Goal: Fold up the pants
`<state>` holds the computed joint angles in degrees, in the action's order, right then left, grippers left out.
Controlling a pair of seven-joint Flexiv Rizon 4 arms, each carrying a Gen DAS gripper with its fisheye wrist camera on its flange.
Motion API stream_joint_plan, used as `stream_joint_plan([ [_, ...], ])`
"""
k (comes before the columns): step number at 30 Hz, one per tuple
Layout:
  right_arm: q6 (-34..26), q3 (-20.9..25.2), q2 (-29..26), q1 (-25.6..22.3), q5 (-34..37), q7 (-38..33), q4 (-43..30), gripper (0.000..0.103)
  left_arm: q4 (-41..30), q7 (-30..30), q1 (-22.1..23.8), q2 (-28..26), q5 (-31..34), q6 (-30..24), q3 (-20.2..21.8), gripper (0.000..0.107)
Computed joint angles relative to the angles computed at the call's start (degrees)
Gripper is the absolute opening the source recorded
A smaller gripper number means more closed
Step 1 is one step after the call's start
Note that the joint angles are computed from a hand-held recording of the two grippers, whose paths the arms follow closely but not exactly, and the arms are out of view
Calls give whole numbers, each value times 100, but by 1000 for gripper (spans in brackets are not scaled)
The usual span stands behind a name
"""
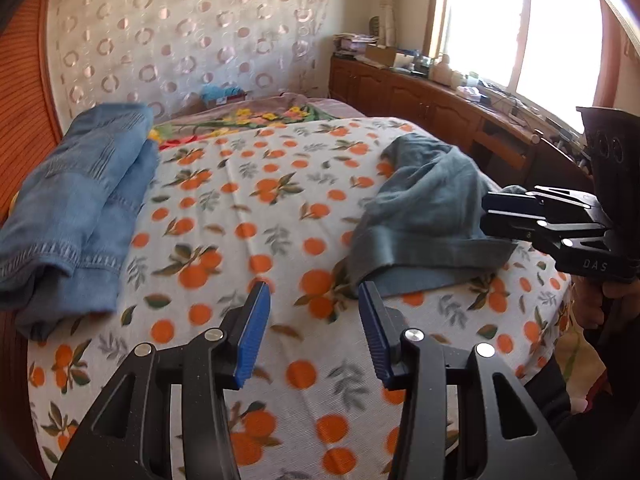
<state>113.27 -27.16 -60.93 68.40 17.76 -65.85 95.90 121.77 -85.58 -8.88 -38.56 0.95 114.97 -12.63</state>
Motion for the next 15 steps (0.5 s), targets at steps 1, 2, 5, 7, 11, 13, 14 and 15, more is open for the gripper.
stream_joint_plan([
  [1, -101, 49, -35, -71, -121, -21, -140, 40, 32, -28, 37, -6, -6, 23, 9, 47],
  [2, -228, 96, -82, -154, -266, -27, -303, 41, 68, -60, 81, -14, -7, 44, 13, 48],
  [5, -518, 288, -192, -440, -761, -13, -689, 43, 150, -123, 25, -22, -100, 164, 180, 66],
  [7, -674, 318, -260, -531, -1008, 54, -857, 45, 194, -180, 56, -57, -86, 346, 207, 79],
  [11, -1108, -36, -480, -449, -1344, 379, -1139, 48, 246, -332, 221, -85, 13, 489, 123, 80],
  [13, -1258, -209, -529, -374, -1454, 585, -1150, 49, 278, -384, 150, -95, -39, 625, 217, 80],
  [14, -1360, -318, -575, -345, -1508, 700, -1185, 49, 287, -404, 151, -97, -36, 665, 231, 80],
  [15, -1458, -436, -637, -300, -1556, 831, -1246, 49, 304, -427, 145, -96, -38, 709, 246, 80],
])
